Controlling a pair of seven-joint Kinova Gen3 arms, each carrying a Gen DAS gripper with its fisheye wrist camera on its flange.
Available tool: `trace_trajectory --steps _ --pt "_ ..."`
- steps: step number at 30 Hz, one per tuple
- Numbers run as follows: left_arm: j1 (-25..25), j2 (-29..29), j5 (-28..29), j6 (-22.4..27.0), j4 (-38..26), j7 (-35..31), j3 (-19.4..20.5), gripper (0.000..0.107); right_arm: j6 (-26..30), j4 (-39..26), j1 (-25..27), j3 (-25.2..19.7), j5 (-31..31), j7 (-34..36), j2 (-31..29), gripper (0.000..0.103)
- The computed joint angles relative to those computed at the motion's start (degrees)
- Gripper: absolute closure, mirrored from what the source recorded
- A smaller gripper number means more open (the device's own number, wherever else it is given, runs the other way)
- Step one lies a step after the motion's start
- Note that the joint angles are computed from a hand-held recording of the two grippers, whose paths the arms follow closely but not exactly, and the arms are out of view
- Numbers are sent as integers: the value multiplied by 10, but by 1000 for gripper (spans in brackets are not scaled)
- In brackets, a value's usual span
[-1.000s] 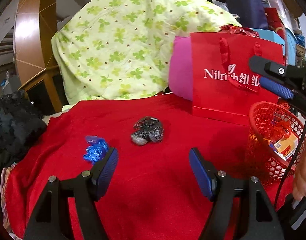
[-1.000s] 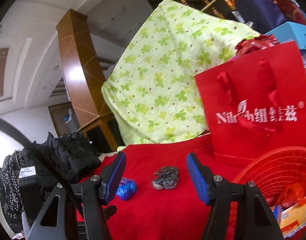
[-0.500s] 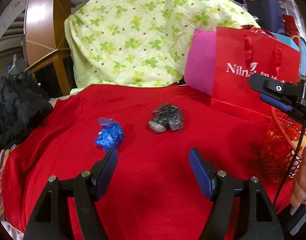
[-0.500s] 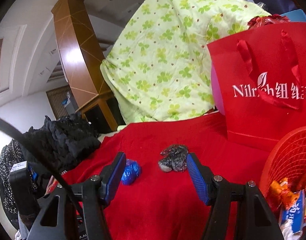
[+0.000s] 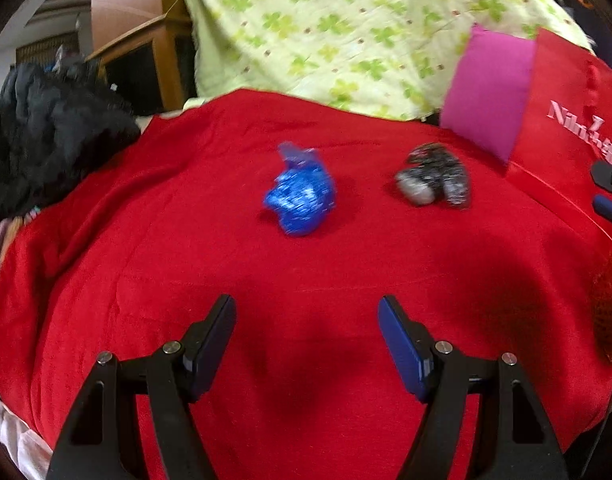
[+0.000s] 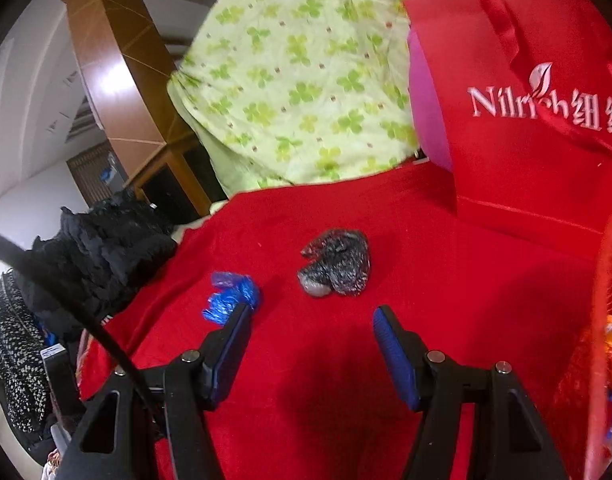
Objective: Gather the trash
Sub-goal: 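Grasp the blue plastic bag with the left gripper while the right gripper grasps the black bag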
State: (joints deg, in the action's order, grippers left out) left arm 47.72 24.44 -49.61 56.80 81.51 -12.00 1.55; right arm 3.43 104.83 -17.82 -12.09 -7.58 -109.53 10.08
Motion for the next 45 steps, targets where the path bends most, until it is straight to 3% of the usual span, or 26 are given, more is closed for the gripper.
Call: trace_trajectory --steps 4,11,19,27,32,34,36,45 --pt "-38 1 26 -26 -4 -23 -1 33 40 -57 -4 6 -2 3 49 36" --pt "-98 42 81 -69 -77 -117 -16 34 107 -185 100 -107 -81 79 170 36" --pt "-141 87 166 -149 -123 -176 -47 33 144 -319 80 -68 -130 72 273 36" --pt "-153 111 215 -180 -143 -223 -64 33 218 -435 74 -60 -156 49 356 36" --pt "-178 116 261 -212 -135 -258 -52 33 251 -470 32 -12 -126 32 365 36" --pt "-187 112 283 -227 -127 -265 -49 36 255 -470 33 -15 -121 41 365 37" --pt "-190 108 298 -245 -114 -267 -53 44 262 -477 32 -16 -120 52 368 58" --pt "-150 100 280 -229 -113 -244 -92 60 231 -441 -1 14 -80 35 340 62"
